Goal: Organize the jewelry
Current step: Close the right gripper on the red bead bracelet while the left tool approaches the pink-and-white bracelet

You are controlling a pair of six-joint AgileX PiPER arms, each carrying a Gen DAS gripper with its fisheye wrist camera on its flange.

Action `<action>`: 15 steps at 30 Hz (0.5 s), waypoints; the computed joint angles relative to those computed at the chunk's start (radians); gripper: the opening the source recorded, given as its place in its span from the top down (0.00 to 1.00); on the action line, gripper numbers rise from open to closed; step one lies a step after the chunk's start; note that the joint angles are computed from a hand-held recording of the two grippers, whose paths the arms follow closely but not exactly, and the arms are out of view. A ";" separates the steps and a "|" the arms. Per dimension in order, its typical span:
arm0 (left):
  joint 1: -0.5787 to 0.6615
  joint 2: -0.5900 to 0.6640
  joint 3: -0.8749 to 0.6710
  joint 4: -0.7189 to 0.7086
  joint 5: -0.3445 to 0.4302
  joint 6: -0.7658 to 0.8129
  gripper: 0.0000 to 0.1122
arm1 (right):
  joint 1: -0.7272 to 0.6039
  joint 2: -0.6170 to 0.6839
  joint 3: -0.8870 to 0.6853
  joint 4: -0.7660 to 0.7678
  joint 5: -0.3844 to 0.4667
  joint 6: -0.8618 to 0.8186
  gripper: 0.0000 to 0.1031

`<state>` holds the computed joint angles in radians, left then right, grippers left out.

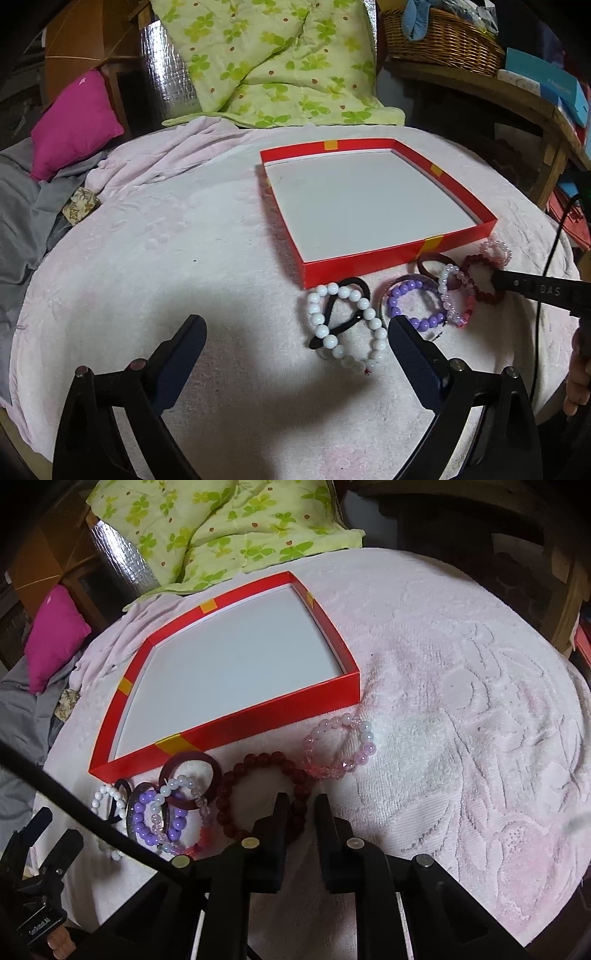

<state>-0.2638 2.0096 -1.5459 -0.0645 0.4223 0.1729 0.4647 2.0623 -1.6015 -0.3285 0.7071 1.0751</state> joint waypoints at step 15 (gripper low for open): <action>0.015 0.009 -0.012 0.012 -0.006 -0.003 0.12 | 0.042 -0.112 0.116 -0.145 -0.081 0.189 0.97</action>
